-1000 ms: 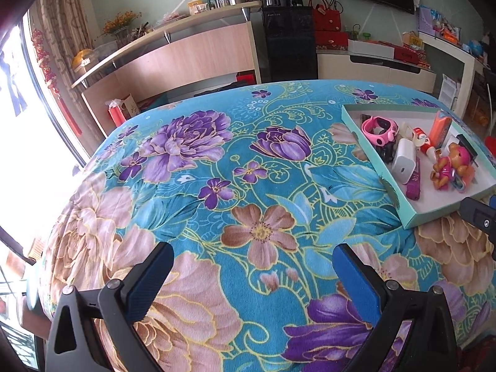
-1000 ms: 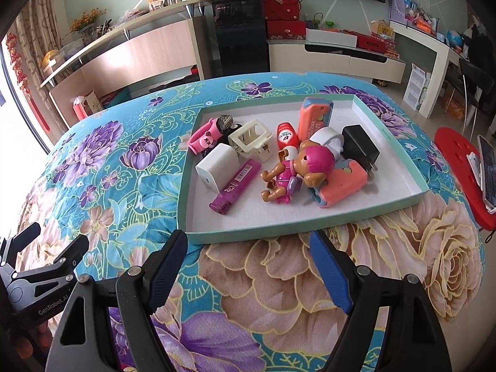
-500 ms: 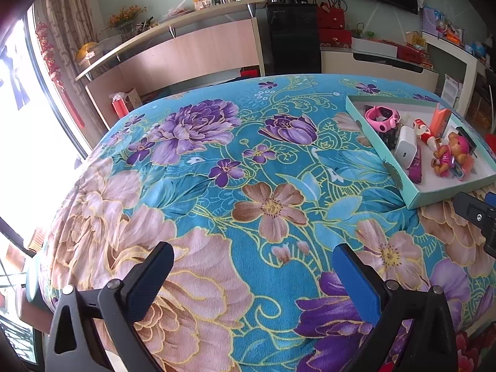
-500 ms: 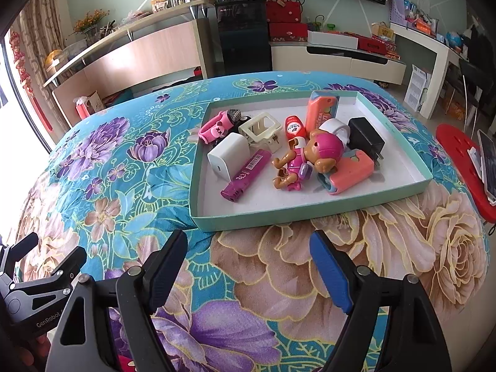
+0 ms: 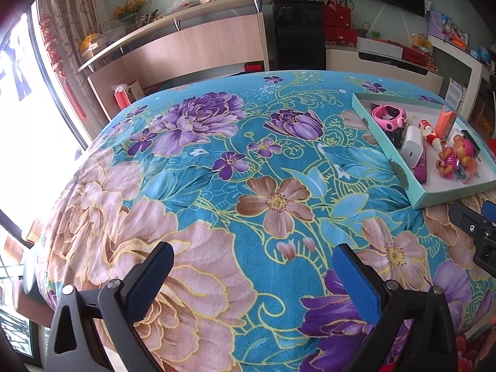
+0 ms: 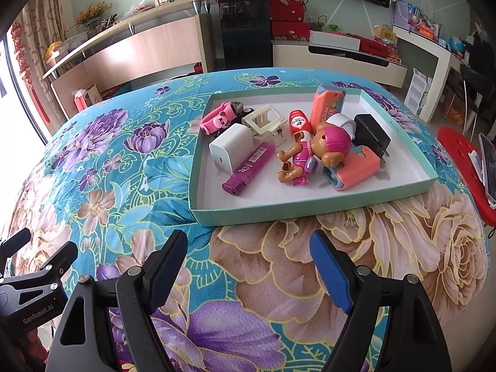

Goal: Organize rigid objects

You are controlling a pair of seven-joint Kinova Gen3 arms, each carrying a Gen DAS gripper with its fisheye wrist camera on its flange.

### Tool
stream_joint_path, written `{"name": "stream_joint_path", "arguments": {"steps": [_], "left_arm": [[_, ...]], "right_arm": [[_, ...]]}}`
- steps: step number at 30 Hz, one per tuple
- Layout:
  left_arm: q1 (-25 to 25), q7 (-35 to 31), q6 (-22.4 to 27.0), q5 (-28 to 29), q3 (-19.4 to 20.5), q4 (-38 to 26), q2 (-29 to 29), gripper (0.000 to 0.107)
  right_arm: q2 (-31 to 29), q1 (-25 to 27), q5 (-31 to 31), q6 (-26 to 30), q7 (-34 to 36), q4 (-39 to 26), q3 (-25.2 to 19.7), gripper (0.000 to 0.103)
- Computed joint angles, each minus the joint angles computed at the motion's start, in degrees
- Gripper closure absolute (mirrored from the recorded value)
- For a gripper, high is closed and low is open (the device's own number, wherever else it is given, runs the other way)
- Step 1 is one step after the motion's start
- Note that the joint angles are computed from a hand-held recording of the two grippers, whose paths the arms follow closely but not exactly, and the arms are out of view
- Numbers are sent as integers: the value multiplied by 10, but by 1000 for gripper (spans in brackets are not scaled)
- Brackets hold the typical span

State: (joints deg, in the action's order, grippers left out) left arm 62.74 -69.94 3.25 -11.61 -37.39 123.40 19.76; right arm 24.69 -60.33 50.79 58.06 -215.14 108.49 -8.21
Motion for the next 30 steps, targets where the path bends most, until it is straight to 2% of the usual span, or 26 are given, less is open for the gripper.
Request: {"name": "stream_joint_path", "arguments": {"steps": [15, 30], "left_arm": [[24, 4, 1, -2, -23, -1, 5, 4], [25, 5, 1, -3, -25, -1, 5, 4]], "right_arm": [[4, 5, -8, -6, 14, -4, 4, 21], [3, 5, -9, -6, 16, -3, 4, 21]]}}
